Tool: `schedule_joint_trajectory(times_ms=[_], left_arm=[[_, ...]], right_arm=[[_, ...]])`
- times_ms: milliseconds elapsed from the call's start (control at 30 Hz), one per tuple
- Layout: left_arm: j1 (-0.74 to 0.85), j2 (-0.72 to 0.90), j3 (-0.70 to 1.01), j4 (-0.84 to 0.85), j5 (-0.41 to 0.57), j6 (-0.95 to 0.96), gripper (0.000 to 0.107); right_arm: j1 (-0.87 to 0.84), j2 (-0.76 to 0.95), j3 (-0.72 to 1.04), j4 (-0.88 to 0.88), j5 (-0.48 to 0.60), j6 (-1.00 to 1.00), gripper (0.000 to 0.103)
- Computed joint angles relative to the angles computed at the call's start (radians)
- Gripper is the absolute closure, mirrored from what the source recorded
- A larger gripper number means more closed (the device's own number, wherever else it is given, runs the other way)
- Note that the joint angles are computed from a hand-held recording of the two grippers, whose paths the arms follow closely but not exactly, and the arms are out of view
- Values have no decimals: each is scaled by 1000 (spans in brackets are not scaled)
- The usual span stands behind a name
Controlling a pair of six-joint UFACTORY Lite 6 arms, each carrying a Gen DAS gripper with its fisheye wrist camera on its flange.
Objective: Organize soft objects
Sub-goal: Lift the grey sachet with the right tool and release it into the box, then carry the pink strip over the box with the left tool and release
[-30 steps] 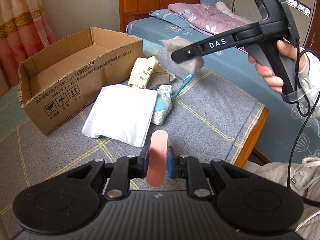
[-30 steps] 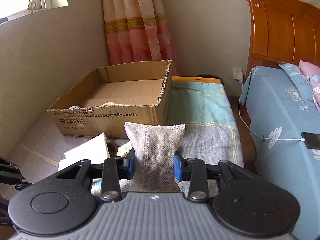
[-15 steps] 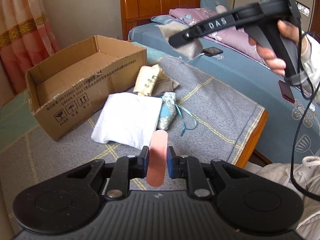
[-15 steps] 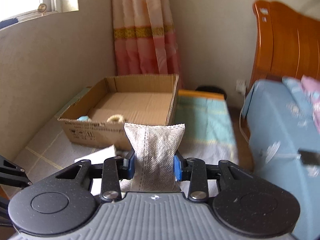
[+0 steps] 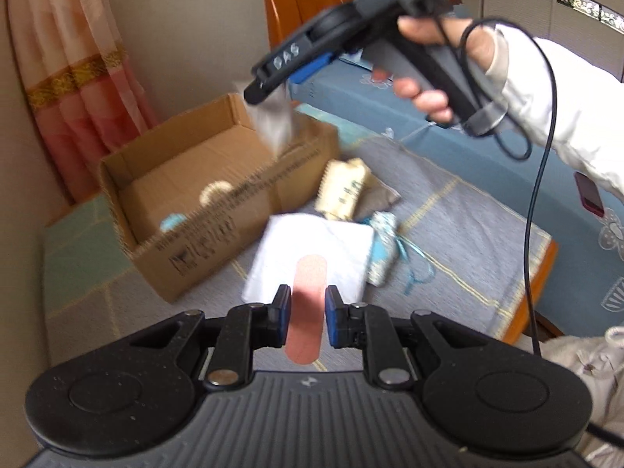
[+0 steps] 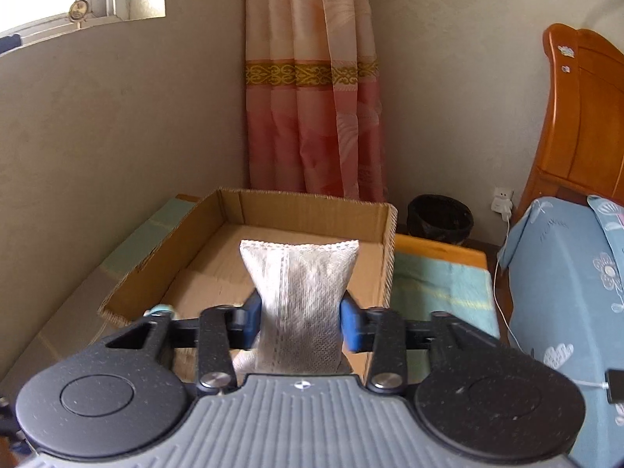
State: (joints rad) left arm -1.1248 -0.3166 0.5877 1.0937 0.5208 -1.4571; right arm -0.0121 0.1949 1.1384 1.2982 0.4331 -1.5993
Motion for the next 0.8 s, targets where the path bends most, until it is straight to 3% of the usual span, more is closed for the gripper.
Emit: schedule_joint_trajectory(times_ms=[67, 133, 200, 400, 633, 667, 700, 733, 767, 800], left_arm=[[45, 8, 26, -9, -4, 47, 90], [97, 18, 56, -24, -18, 109, 90], [159, 39, 99, -37, -35, 177, 90], [374, 222, 320, -103, -100, 398, 90], [587, 622, 753, -253, -110, 586, 87], [598, 667, 795, -211, -103, 537, 79], [609, 718, 847, -193, -89, 512, 61], [612, 747, 872, -164, -73, 472, 51], [609, 772, 891, -118, -53, 419, 29], [602, 776, 884, -56, -39, 359, 18]], right_arm=[[31, 37, 28, 49, -55, -32, 17], [34, 52, 35, 68, -67, -45, 14], [18, 39, 17, 71, -57, -21, 1], [-93, -75, -95, 19, 84, 45, 0], [-173, -280, -282, 7, 138, -24, 0], [-188, -307, -304, 4, 151, -31, 0], [-202, -327, -318, -7, 163, -33, 0], [-213, -354, -337, -15, 169, -39, 0], [-219, -375, -351, -14, 168, -47, 0], [-227, -396, -367, -11, 169, -62, 0]])
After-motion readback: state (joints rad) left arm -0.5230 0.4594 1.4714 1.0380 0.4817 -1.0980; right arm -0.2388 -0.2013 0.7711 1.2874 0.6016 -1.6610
